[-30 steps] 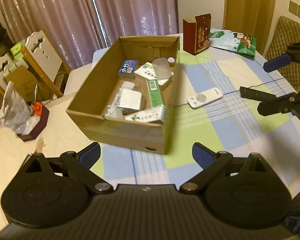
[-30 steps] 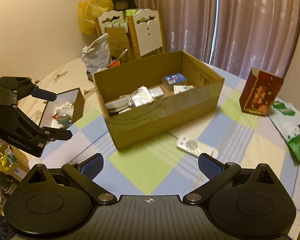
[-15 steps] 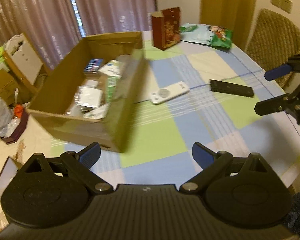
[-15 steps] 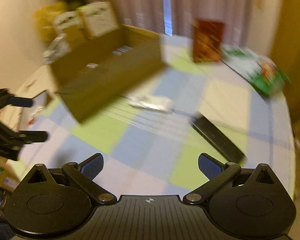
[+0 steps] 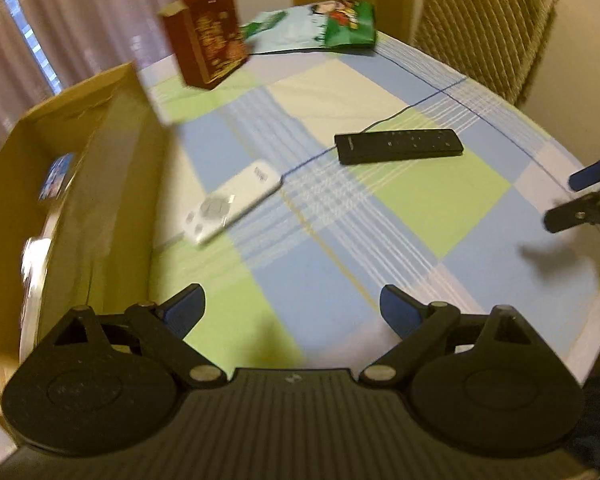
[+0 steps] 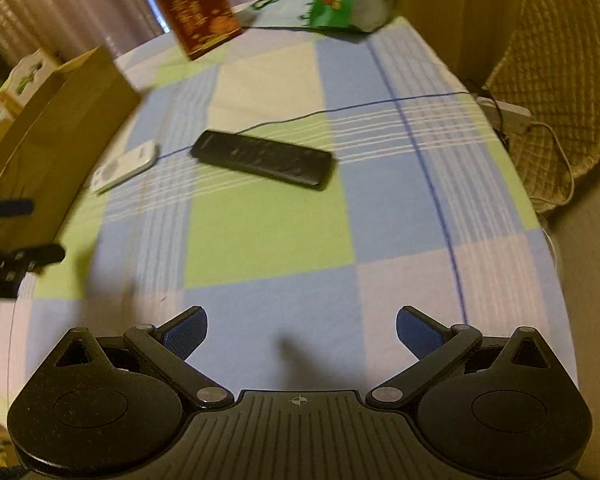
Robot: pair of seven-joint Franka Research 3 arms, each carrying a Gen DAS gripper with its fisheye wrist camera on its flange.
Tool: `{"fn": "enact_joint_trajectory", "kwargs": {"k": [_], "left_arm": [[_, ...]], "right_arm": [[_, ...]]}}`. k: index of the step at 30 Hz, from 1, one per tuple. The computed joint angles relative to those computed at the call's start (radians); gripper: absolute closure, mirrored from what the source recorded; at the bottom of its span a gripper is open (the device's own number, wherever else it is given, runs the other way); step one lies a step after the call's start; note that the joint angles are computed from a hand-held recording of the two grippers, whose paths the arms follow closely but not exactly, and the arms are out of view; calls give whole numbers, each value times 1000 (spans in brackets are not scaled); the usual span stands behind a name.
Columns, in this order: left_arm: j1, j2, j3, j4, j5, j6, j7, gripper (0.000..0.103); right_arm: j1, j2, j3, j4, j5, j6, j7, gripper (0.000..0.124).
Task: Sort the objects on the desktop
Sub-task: 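Grasp the white Midea remote with the left tool while the right grasps the black remote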
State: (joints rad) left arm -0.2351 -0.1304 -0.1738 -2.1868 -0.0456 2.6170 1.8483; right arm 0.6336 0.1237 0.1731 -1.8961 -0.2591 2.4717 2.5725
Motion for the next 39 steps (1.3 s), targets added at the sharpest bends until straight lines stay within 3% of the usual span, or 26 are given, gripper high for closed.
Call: {"fn": "enact_joint_trajectory", "kwargs": {"k": [4,5,11,17,25,28,30,32,35,39], "left_arm": [[15,188,-8,212,0,-64,150,12],[24,238,-16,274,17,-94,179,19],[41,517,-49,646,141,-331,300,23],[19,696,-52,901,215,-536,390,24],[14,873,-43,1192,170,-759,404,25],[34,878,-53,1204,128,-786,406,40],[48,838,-56,1137,111,-755,404,46],[63,801,-61,1075,95,-727,404,60],[86,724,-69,951,61,-688,383,64],[105,564,-74,705,31,-590,350,67]], "right_arm": [[-8,6,-9,1,0,1,17,21],[-10,6,-11,-1,1,2,21,21],[-21,15,-20,-1,23,-13,61,21],[-33,14,-26,-3,20,-26,81,21],[-42,45,-35,34,15,-28,45,21],[-41,67,-42,59,-1,-18,13,21],[-38,83,-48,79,-13,-10,-16,21],[-38,100,-52,97,-19,14,-64,21],[-45,133,-50,124,-3,72,-193,21],[-61,209,-32,197,51,146,-493,21]]}}
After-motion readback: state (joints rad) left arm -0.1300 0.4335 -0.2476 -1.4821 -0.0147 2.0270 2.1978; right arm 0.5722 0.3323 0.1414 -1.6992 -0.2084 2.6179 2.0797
